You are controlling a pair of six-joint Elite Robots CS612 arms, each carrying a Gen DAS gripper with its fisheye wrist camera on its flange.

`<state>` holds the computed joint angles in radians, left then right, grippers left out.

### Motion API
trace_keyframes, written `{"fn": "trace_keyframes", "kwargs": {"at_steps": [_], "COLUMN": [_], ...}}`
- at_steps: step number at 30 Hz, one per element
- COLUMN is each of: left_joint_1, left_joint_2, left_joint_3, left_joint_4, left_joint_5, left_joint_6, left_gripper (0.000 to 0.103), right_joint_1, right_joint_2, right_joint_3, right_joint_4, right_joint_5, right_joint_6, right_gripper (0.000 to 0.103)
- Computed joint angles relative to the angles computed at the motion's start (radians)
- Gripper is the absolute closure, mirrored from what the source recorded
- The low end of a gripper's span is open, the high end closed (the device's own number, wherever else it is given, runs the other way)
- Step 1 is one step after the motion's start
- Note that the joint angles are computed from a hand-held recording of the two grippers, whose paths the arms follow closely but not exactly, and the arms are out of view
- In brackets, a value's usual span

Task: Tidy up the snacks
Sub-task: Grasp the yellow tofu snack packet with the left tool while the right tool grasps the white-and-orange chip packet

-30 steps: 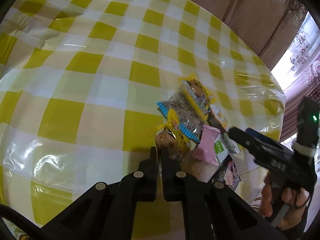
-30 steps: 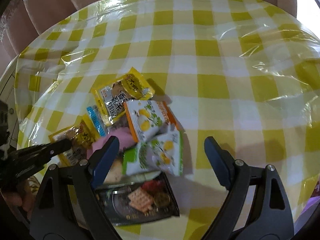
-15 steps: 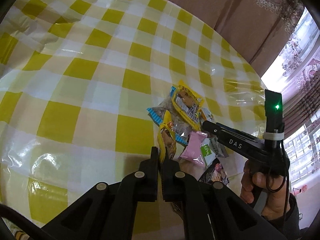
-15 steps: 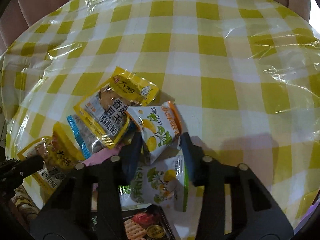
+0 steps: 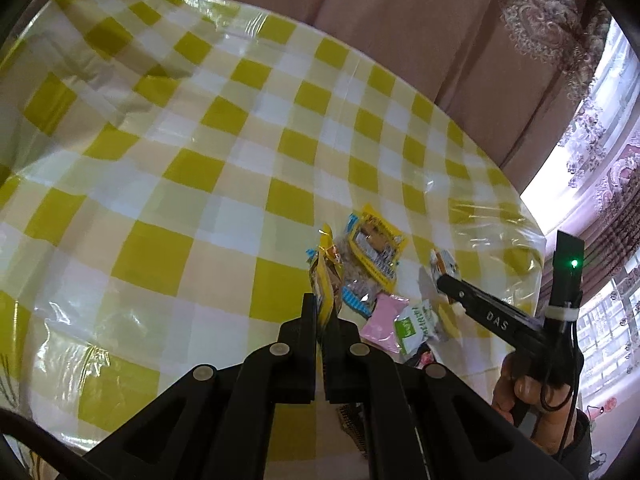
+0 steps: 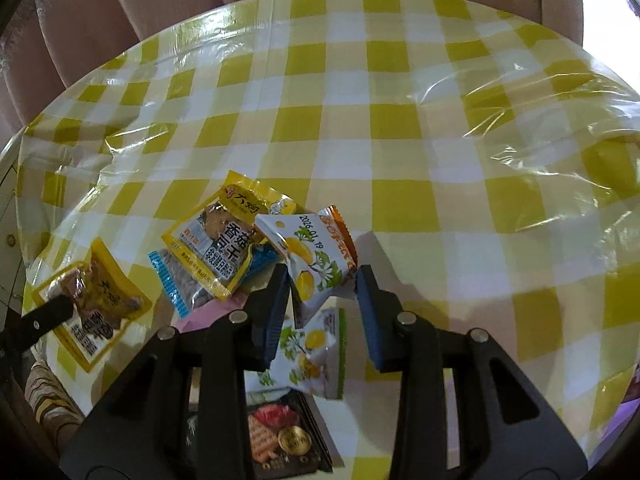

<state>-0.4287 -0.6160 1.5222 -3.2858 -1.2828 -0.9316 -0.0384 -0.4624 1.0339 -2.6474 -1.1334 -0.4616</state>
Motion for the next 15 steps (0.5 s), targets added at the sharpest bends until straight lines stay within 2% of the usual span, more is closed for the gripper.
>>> {"fn": "trace_keyframes", "kwargs": {"at_steps": [6, 15], "left_joint_1": [-0.021, -0.053], "left_joint_2": [-0.009, -0.010], "left_joint_3": [0.012, -0.002], "left_joint_4": [-0.053, -0.076], "left_joint_5": [0.038, 0.015], "left_joint_6": [0.025, 0.060], "left_gripper": [0.101, 0.101], "right_joint_1": [-0.019, -0.049], "right_joint_2": [-0.041, -0.094], "right_joint_3": [0.068, 0.156], "right_joint_4": [-0.026, -0.027], "right_joint_5": [0.026, 0.035], "right_joint_6": [-0.012, -0.029], "right_gripper": [0.065, 0.065]}}
